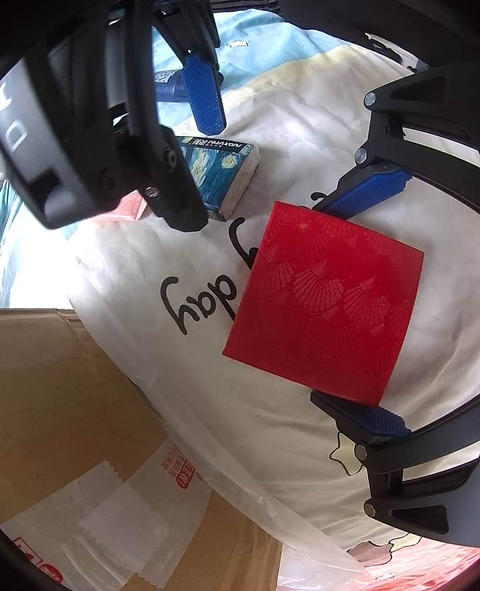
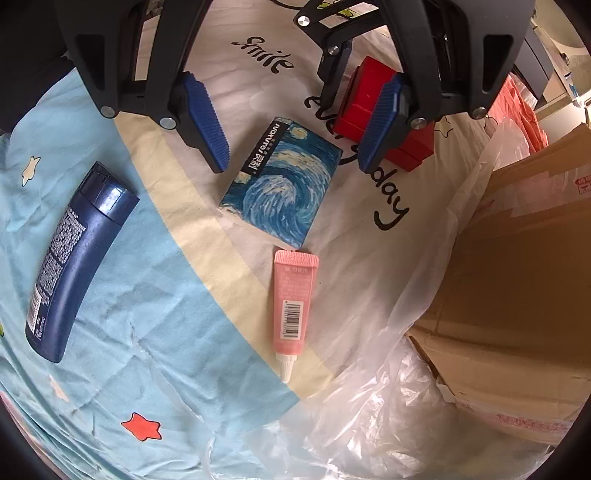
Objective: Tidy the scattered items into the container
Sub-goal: 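Hold the red box in the left tool while the right tool grasps the Starry Night tissue pack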
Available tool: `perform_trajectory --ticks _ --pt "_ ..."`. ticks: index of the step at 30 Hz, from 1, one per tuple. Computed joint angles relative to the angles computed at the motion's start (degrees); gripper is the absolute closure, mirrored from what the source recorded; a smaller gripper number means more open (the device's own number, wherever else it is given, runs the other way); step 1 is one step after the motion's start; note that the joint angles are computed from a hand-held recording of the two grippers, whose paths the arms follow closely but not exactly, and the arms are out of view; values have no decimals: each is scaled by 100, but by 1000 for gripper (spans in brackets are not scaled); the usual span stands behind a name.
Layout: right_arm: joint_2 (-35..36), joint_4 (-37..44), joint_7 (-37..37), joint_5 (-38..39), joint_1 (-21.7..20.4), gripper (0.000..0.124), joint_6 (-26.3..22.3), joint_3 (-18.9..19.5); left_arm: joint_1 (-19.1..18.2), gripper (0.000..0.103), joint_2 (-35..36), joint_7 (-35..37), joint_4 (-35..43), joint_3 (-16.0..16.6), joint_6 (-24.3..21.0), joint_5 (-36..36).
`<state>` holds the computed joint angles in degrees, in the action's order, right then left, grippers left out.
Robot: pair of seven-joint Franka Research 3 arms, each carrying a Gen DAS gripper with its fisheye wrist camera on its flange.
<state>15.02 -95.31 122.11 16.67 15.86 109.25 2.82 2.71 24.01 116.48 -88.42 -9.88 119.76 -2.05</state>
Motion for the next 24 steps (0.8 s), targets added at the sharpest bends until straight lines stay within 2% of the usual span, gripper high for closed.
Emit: perform_trajectory --ticks 5,8,13,17,24 --pt "-131 -214 -6 18 -11 55 24 -5 56 12 28 149 16 -27 113 -81" --pt "-168 -298 -69 120 -28 55 39 13 93 17 -12 228 -72 -39 329 -151" --pt "-171 -317 -81 67 22 55 -26 37 147 21 72 345 54 -54 349 -251" --pt "-183 -325 14 -100 75 69 -135 26 168 22 144 427 160 -61 356 -276" --pt "-470 -669 -105 -21 33 75 -64 29 156 25 370 374 568 -56 149 -263"
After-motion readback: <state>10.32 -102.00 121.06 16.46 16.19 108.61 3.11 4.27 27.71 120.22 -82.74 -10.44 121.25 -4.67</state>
